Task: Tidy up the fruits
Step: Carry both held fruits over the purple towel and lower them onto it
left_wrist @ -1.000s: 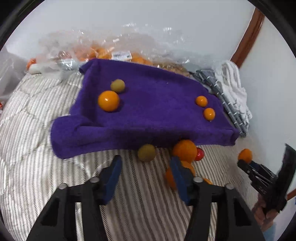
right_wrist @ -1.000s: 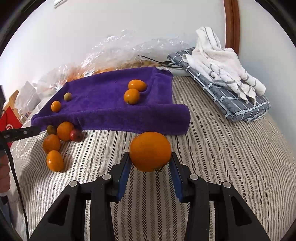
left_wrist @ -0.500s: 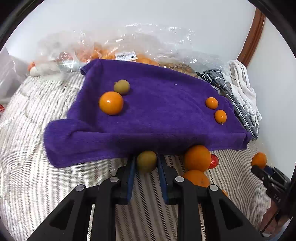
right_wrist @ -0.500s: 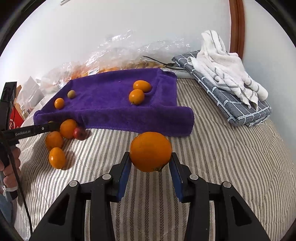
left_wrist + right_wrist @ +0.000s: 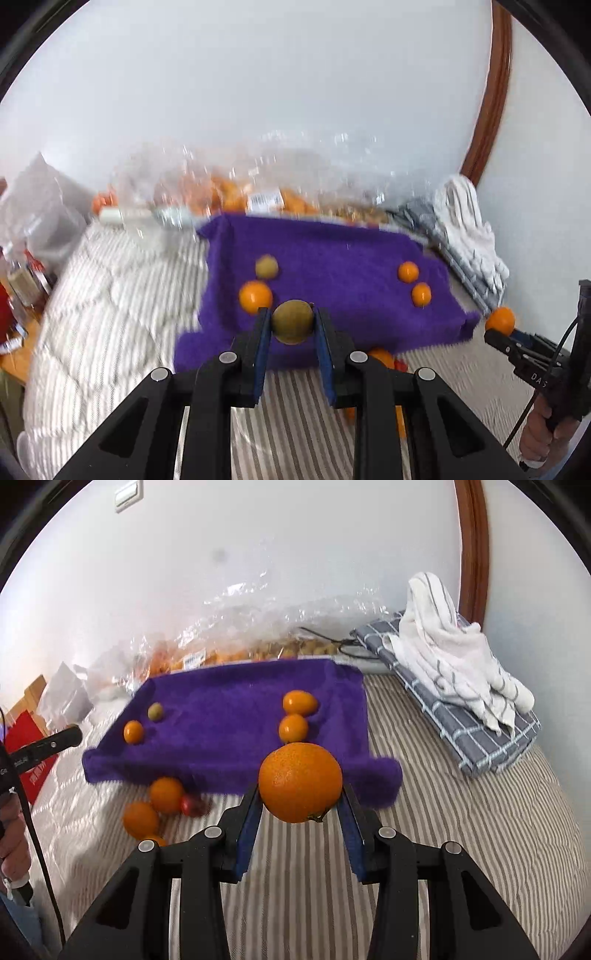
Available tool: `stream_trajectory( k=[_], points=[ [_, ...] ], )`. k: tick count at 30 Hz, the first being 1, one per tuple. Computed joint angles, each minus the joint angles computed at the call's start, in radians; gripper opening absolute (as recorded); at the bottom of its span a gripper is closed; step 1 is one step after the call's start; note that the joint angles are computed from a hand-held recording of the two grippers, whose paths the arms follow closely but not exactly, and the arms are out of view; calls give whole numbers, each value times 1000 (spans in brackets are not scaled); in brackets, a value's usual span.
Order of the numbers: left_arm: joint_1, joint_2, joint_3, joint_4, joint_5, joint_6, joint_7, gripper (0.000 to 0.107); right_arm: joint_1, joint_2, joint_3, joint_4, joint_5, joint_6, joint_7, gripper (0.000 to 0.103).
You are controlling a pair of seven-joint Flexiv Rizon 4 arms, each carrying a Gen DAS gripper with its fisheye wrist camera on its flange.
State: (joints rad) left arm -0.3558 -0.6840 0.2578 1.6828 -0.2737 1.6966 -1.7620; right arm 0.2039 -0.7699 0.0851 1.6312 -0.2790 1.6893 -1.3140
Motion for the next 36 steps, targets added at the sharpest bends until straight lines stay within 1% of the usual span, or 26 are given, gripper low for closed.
stream_trajectory(
  k=[1, 3, 6, 9, 11, 12, 15, 16, 19, 22, 26, 29, 32, 36],
  points=[
    [2, -6, 4, -12, -3, 15, -6, 23, -15, -7, 22, -18, -3, -8, -3, 41],
    [15, -15, -4, -36, -11, 17, -3, 23, -39, -24, 59, -63, -3, -18, -5, 41],
    [27, -48, -6, -80, -28, 53, -3, 23, -39, -56, 68, -137, 1, -30, 5, 41],
    [-3, -105, 51, -138, -74, 55, -12, 23, -30, -94, 63, -215, 2, -36, 11, 41],
    [-10, -136, 65, -161, -99, 53, -17, 23, -18, -128, 55, -275, 4, -46, 21, 41],
    [-8, -146, 63, -167, -107, 53, -19, 23, -27, -148, 73, -306, 3, -53, 19, 42],
    [27, -160, 14, -168, -110, 59, -11, 23, -48, -194, 128, -371, 3, -73, 2, 41],
    [26, -162, 14, -166, -111, 58, -7, 23, -51, -207, 140, -385, 4, -74, -6, 42],
    [-7, -181, 66, -179, -130, 37, -13, 23, -56, -234, 164, -412, 4, -82, -33, 42],
    [-4, -187, 65, -184, -126, 30, -18, 23, -58, -251, 177, -426, 10, -98, -57, 41],
    [-13, -196, 85, -196, -119, 8, -27, 23, -44, -259, 155, -437, 30, -112, -60, 41],
    [-15, -194, 90, -196, -107, 9, -38, 23, -34, -261, 136, -440, 40, -109, -59, 41],
    [-21, -195, 102, -196, -101, 10, -48, 23, -37, -264, 142, -444, 44, -118, -68, 41],
    [-10, -192, 90, -195, -94, 8, -55, 23, -25, -263, 120, -443, 50, -122, -63, 42]
  ],
)
